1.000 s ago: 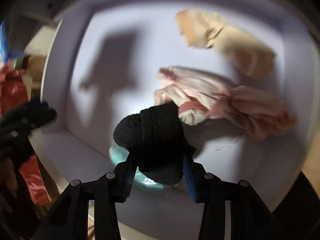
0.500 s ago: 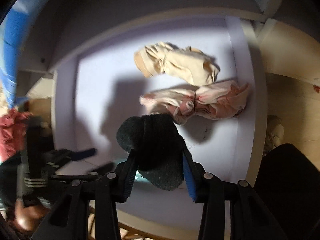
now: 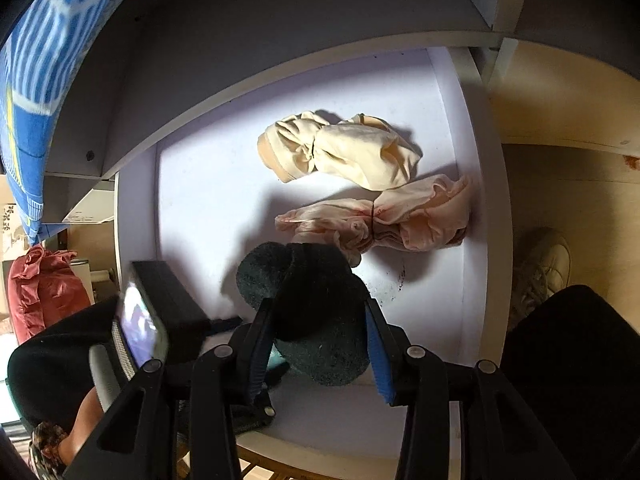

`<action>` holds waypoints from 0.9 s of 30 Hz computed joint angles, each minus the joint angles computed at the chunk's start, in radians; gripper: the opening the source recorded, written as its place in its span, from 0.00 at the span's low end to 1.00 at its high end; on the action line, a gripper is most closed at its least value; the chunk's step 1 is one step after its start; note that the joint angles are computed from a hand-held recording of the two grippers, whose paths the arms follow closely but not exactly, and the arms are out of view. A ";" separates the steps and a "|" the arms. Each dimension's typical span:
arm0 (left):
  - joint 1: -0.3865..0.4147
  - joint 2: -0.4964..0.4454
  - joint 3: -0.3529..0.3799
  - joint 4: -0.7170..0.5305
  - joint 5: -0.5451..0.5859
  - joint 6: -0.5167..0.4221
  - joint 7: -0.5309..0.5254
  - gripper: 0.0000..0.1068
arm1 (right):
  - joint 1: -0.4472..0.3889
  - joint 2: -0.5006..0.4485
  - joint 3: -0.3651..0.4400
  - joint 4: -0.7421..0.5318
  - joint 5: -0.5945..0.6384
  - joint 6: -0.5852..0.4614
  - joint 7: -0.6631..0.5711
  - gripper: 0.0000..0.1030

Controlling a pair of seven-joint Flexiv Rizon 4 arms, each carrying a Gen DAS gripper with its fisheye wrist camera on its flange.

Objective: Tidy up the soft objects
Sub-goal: 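Close the left tool on the teal wrapped item while the right tool lifts the black item, then lift the teal wrapped item with the left tool and carry it over the gold box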

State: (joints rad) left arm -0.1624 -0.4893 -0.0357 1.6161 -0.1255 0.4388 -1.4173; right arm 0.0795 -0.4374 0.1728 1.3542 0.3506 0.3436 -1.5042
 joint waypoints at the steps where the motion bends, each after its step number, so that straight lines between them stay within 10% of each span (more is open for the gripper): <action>1: -0.001 0.007 0.013 0.005 0.004 0.027 -0.030 0.70 | 0.010 -0.004 0.002 0.008 -0.002 0.014 0.008 0.43; 6: 0.047 0.030 0.033 0.052 -0.068 0.071 -0.167 0.69 | 0.013 -0.008 0.004 0.011 -0.005 0.012 0.007 0.43; 10: 0.082 0.047 -0.011 0.086 -0.142 0.095 -0.072 0.70 | 0.014 -0.014 0.006 0.011 -0.002 0.015 0.009 0.43; 16: -0.005 0.016 0.010 -0.002 0.067 0.051 0.015 0.71 | 0.014 -0.013 0.007 0.016 -0.002 0.015 0.008 0.43; 20: 0.005 0.003 0.020 -0.004 0.043 0.047 -0.032 0.48 | 0.013 -0.015 0.008 0.016 0.002 0.013 0.009 0.43; 27: 0.015 0.006 0.016 0.014 0.034 0.071 -0.033 0.38 | 0.022 -0.019 0.010 0.019 -0.009 0.016 0.003 0.43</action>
State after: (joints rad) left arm -0.1470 -0.4831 -0.0196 1.6306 -0.0917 0.5099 -1.4501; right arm 0.1015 -0.4559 0.1826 1.3733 0.3412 0.3599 -1.5010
